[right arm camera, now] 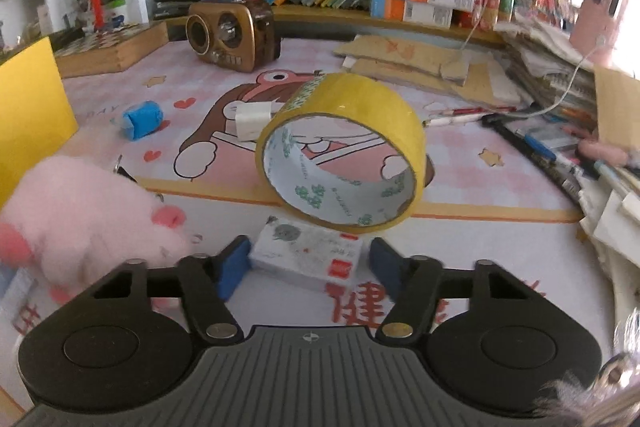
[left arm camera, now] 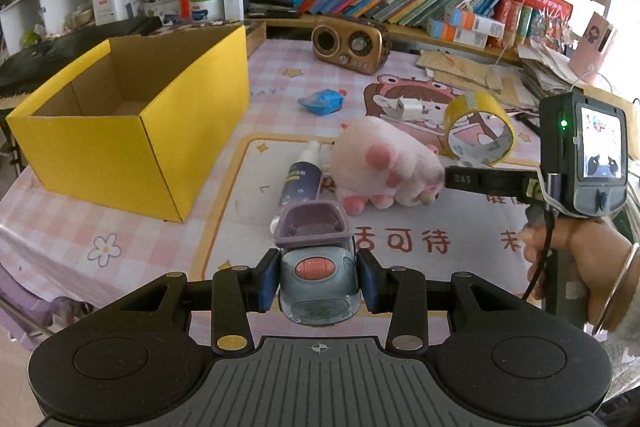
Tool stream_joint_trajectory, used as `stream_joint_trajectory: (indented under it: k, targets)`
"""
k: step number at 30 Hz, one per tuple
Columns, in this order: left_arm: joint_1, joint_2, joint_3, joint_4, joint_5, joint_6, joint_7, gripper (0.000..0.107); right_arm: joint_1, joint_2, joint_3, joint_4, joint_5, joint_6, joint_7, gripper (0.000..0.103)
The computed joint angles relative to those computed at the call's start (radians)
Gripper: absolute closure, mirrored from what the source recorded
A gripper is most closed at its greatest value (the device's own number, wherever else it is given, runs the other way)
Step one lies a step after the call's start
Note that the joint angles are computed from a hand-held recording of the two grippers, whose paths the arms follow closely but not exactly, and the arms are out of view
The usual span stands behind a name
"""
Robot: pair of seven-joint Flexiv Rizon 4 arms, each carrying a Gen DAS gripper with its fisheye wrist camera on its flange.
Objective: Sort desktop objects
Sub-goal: 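Grasp the white-and-red small box with the right tool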
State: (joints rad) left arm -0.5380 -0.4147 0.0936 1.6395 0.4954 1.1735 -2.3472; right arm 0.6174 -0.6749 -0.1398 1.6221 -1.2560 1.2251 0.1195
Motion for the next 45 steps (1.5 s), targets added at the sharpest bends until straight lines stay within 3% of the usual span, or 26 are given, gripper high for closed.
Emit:
stream_joint_trajectory:
  k: [3, 11, 14, 24, 34, 42, 45]
  targets:
    - [-0.004, 0.005, 0.006, 0.006, 0.010, 0.011, -0.016, 0.067, 0.009, 0.021, 0.008, 0.022, 0.029, -0.068, 0.014, 0.047]
    - [-0.010, 0.020, 0.019, 0.024, 0.033, 0.019, -0.087, 0.067, -0.018, 0.028, 0.016, 0.038, 0.001, -0.025, 0.015, 0.043]
    - [-0.008, 0.028, 0.020, 0.033, 0.041, 0.020, -0.111, 0.067, -0.018, 0.029, 0.013, 0.040, -0.023, -0.014, 0.022, 0.048]
    - [0.027, 0.039, 0.004, 0.057, 0.027, 0.073, -0.097, 0.067, -0.036, 0.100, 0.045, 0.105, -0.045, 0.004, 0.036, 0.049]
    - [0.082, 0.061, -0.009, 0.123, -0.053, 0.198, 0.052, 0.067, -0.066, 0.192, 0.113, 0.146, -0.098, 0.056, 0.089, 0.049]
    - [0.172, 0.089, -0.071, 0.238, -0.219, 0.341, 0.300, 0.067, -0.023, 0.243, 0.161, 0.166, -0.088, 0.030, 0.143, 0.048]
    - [0.240, 0.103, -0.138, 0.298, -0.296, 0.404, 0.422, 0.067, 0.007, 0.244, 0.176, 0.159, -0.088, -0.011, 0.131, 0.048]
